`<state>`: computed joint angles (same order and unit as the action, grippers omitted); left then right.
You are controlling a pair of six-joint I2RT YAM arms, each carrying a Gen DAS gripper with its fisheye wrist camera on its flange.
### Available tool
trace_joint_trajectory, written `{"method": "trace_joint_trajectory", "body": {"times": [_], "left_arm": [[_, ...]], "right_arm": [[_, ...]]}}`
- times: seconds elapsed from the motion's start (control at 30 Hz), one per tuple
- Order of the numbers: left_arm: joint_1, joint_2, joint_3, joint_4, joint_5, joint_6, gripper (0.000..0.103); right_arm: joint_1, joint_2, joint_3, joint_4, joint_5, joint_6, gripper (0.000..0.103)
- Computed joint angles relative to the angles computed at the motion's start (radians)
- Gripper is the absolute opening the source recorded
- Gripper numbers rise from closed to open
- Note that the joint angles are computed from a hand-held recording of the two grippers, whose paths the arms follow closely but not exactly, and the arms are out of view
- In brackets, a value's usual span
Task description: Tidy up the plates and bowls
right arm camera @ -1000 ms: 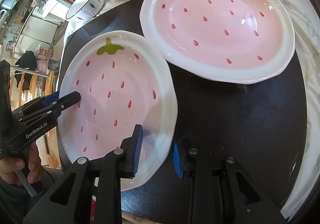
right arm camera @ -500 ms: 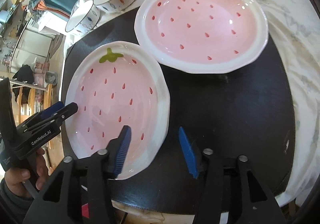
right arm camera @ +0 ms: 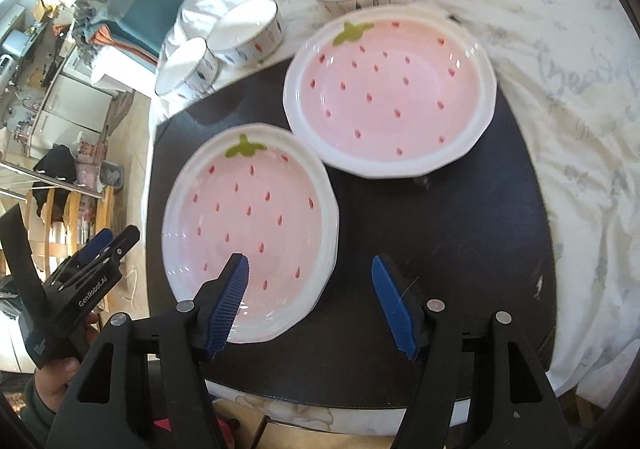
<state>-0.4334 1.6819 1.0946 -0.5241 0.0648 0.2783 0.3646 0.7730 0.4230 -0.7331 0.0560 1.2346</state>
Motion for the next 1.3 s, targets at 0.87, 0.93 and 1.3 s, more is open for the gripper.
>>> {"method": "trace_joint_trajectory", "body": {"times": [0.87, 0.93, 1.3], "left_arm": [[-0.337, 0.227, 0.427, -0.220, -0.103, -0.272, 0.057], [-0.354, 0.254, 0.453, -0.227, -0.105, -0.286, 0.057], [-0.410, 0.452, 0.653, -0.282, -0.102, -0.362, 0.057]], "right_arm": [[-1.108, -0.041, 0.064, -0.125, -0.308, -0.845, 0.067], [-1.130, -0.028, 0.055, -0.101, -0.314, -0.866, 0.067], [-1.291, 0.170, 0.021, 0.084, -0.384, -0.989, 0.067]]}}
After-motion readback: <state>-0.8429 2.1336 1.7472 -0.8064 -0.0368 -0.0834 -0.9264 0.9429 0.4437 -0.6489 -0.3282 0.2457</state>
